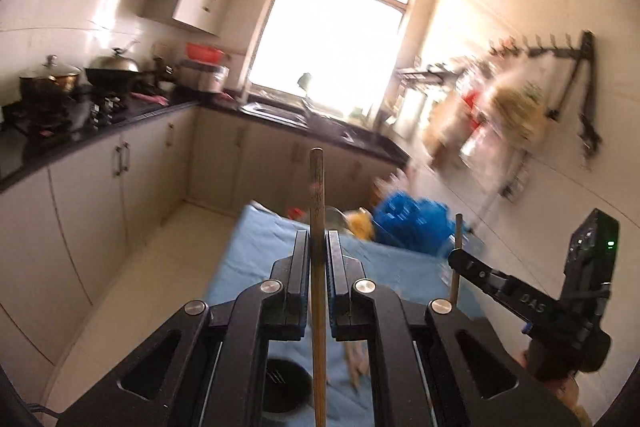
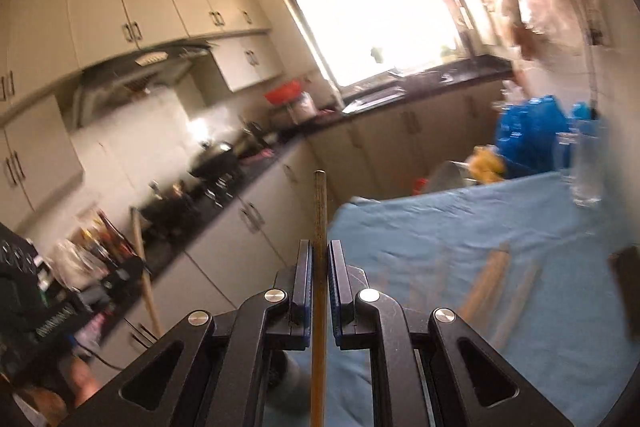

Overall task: Organize utensils
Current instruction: 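Lower the left tool's chopstick into the black cup while the right tool releases its chopstick there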

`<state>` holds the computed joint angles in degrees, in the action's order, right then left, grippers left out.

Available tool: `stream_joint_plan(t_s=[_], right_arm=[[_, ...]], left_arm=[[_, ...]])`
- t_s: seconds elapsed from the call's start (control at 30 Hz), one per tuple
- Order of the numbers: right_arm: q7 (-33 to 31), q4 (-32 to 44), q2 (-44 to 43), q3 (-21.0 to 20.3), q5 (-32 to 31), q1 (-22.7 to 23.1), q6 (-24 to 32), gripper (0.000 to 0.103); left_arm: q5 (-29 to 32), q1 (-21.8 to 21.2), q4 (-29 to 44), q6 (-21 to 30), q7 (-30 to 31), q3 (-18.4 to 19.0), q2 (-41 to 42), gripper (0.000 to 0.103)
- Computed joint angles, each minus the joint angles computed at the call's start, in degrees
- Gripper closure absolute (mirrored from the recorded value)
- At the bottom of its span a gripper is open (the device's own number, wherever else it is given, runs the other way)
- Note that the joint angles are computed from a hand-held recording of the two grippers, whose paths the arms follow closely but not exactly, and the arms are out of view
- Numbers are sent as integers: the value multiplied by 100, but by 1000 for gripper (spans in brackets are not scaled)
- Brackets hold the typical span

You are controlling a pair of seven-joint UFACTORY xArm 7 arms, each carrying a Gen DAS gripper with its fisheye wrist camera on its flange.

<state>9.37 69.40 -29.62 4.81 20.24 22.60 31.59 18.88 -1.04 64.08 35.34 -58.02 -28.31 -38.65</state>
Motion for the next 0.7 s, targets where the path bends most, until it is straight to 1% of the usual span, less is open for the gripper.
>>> stream_joint_plan(t_s=[0.13, 0.2, 0.27, 0.3, 0.33, 0.4, 0.57, 0.63, 0.7], right_arm=[[280, 688, 963, 301, 69, 89, -618, 95], [425, 842, 1275, 412, 21, 104, -875, 95], [689, 928, 1571, 594, -194, 52, -1183, 95], [837, 938, 1647, 615, -416, 48, -1281, 95], [1137, 924, 1746, 877, -878, -177, -1460, 95], [1401, 901, 1860, 1014, -1415, -247, -1558, 95], [1209, 567, 1846, 899, -1682, -13, -1553, 95], [1022, 397, 1778, 816, -1575, 104, -1517, 95], [849, 187, 1672, 751, -1486, 182, -1524, 94]], left_arm=[[209, 308, -46, -277, -114, 57, 218, 96], [365, 461, -143, -488, -220, 38, 330, 96], [451, 497, -297, -709, -302, 55, 415, 96], [499, 542, -304, -786, -376, 3, 515, 96], [522, 526, -356, -859, -400, 24, 573, 96], [561, 455, -486, -967, -407, 76, 668, 96], [604, 229, -747, -954, -425, 185, 745, 96], [647, 183, -799, -926, -449, 178, 724, 96], [775, 237, -790, -797, -539, 66, 676, 96]])
